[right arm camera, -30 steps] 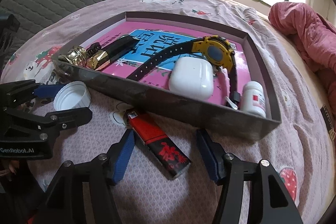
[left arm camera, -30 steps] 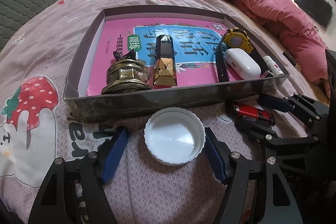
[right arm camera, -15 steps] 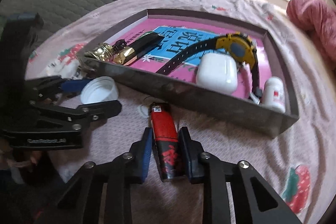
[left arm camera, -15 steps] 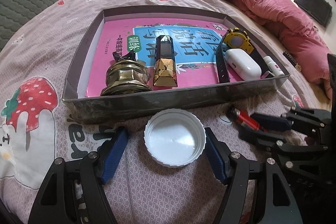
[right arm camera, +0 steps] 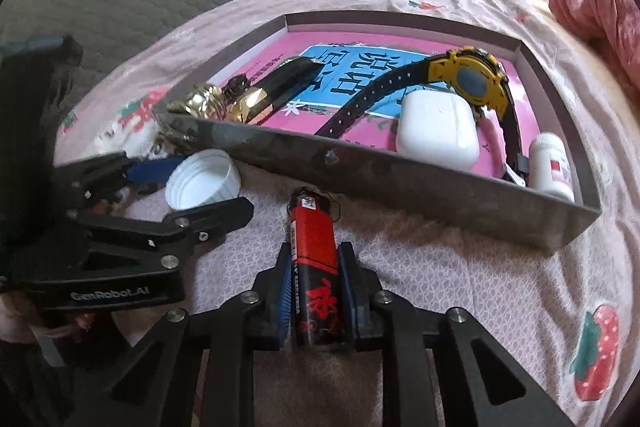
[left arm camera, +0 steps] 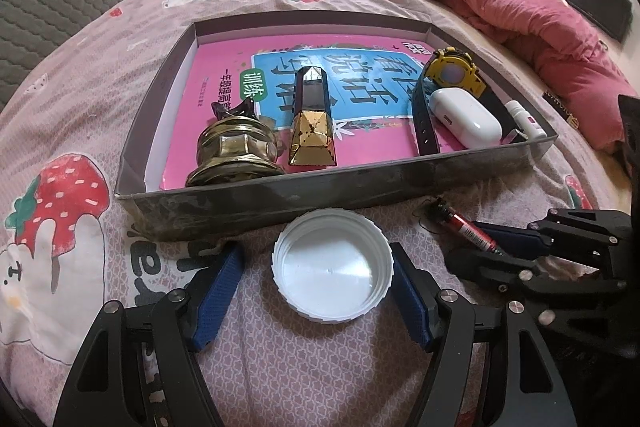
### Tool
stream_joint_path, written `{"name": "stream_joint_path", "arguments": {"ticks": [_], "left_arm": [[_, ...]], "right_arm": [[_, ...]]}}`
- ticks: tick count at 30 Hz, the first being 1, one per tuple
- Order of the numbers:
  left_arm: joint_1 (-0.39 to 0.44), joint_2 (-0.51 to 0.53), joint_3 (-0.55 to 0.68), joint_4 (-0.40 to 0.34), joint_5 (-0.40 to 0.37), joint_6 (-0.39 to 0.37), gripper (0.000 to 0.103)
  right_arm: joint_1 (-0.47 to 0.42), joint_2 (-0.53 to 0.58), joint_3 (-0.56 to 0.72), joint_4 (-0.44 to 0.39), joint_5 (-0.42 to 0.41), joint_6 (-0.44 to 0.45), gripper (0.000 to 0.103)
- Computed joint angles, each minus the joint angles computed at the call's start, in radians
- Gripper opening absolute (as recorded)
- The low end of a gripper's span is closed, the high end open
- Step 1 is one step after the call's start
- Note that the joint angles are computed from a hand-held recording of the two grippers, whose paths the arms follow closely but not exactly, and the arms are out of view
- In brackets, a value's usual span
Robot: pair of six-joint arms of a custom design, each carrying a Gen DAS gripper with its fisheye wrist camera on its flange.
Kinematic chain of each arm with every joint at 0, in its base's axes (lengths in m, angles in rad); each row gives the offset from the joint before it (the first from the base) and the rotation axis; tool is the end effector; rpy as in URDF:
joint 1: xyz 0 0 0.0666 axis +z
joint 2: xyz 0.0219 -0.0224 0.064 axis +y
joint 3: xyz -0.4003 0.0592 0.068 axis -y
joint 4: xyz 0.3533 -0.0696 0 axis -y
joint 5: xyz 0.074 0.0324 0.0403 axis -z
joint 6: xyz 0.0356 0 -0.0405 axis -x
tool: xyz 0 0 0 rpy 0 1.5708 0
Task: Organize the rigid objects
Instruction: 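Grasp the white bottle cap with the left tool while the right tool lifts the lighter, then carry the white cap over the tray with the left tool while the right tool carries the lighter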
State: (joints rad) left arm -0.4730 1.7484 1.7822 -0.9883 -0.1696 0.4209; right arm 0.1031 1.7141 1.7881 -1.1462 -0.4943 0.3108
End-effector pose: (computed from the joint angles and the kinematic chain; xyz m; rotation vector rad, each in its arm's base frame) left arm 0.5149 -0.2572 0.4354 -0.0025 2.5120 -0.1530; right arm 0.5443 0.0729 0.4506 -0.6821 2.4541 0.5708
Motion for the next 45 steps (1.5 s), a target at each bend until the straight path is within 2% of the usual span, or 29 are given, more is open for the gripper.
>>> {"name": "stream_joint_path", "arguments": {"ticks": [2, 6, 9, 18, 32, 45], "left_arm": [[0.004, -0.005, -0.005, 0.007, 0.01, 0.003, 0.072], [0.018, -0.017, -0.013, 0.015, 0.029, 0.02, 0.051], [0.027, -0.024, -0.018, 0.017, 0.053, 0.035, 0.051], [0.025, -0.044, -0.028, 0.018, 0.054, 0.044, 0.051], [-0.009, -0.083, -0.035, 0.023, 0.017, 0.01, 0.051], [-0.048, -0.111, -0.014, 0.021, -0.053, 0.024, 0.051]], "right_arm": [[-0.012, 0.003, 0.002, -0.003, -0.032, -0.021, 0.02], [-0.019, -0.003, -0.003, 0.001, -0.045, -0.034, 0.02], [-0.018, -0.009, -0.007, 0.002, -0.056, -0.04, 0.02], [-0.023, -0.021, -0.009, -0.007, -0.068, -0.052, 0.02], [-0.037, -0.067, -0.042, 0.027, -0.104, -0.084, 0.02], [-0.061, -0.103, -0.058, 0.086, -0.142, -0.13, 0.02]]}}
